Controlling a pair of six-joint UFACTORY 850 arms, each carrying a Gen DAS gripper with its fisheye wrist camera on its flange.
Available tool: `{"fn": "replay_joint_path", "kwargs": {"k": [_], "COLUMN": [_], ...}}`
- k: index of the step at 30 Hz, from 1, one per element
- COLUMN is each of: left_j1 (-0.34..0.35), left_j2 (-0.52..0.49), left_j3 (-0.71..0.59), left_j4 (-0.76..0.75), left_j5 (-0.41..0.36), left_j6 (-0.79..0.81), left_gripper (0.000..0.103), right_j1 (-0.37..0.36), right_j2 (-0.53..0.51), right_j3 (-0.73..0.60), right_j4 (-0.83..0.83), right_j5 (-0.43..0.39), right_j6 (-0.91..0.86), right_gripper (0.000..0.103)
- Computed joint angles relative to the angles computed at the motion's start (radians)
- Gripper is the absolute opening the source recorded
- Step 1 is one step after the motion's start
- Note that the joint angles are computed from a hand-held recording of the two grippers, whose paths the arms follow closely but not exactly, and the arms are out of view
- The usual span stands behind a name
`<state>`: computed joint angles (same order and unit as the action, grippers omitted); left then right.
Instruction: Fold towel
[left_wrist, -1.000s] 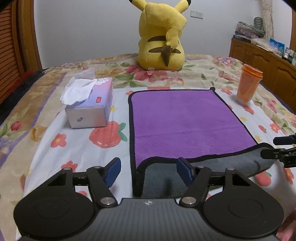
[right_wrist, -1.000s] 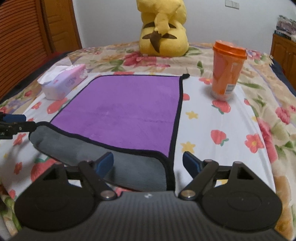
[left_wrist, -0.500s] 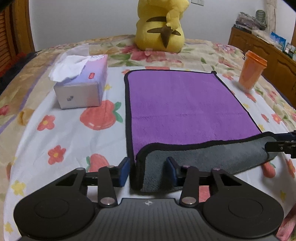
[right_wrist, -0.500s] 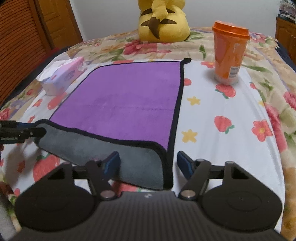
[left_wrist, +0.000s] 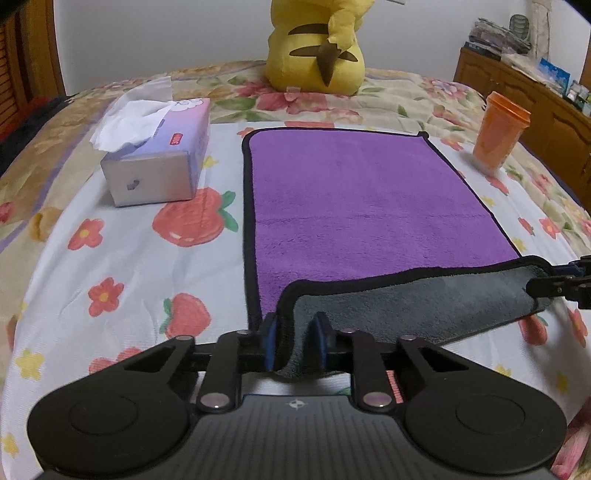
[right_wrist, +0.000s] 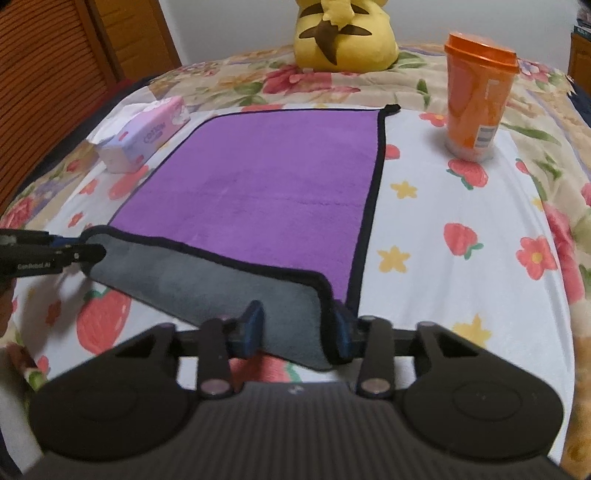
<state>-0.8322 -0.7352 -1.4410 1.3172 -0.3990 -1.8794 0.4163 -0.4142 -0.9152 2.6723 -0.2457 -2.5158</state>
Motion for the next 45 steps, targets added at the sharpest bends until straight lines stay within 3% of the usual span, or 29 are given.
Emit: {"fn": "replay_joint_path", "kwargs": {"k": [1, 6, 8, 11, 24, 36, 45], "left_j1": [0.000, -0.002, -0.002, -0.003, -0.018, -0.025, -0.021], "left_j2": [0.000, 0.002, 0.004, 0.006, 0.043, 0.063, 0.058], "left_j3": [0.000, 0.003, 0.006, 0.007, 0.042, 0.068, 0.063], "left_j4": [0.001, 0.034, 0.046, 0.063, 0.290, 0.472, 0.492], "left_j5": [0.001, -0.004, 0.003, 0.005, -0.028, -0.073, -0.089], "left_j6": [0.000, -0.031, -0.041, -0.051, -0.260, -0.441, -0.451], "left_gripper": [0.020, 0.011, 0.011, 0.009, 0.008, 0.007, 0.007], "right_j1": [0.000, 0.004, 0.001, 0.000, 0.009, 0.002, -0.001], "right_j2": [-0.001, -0.003, -0.006, -0.008, 0.012, 0.021, 0.011], "right_j3": [-0.002, -0.002, -0.003, -0.003, 0.025, 0.032, 0.019], "right_j4": [0.009, 0.147, 0.138, 0.144, 0.376, 0.403, 0.413], "right_j5": [0.004, 0.019, 0.019, 0.018, -0.086, -0.151, -0.185], "right_j6": [-0.013, -0.152, -0.138, -0.147, -0.383, -0.421, -0.457], "right_gripper": [0.027, 0.020, 0.009, 0.004, 0.004, 0.004, 0.004]}}
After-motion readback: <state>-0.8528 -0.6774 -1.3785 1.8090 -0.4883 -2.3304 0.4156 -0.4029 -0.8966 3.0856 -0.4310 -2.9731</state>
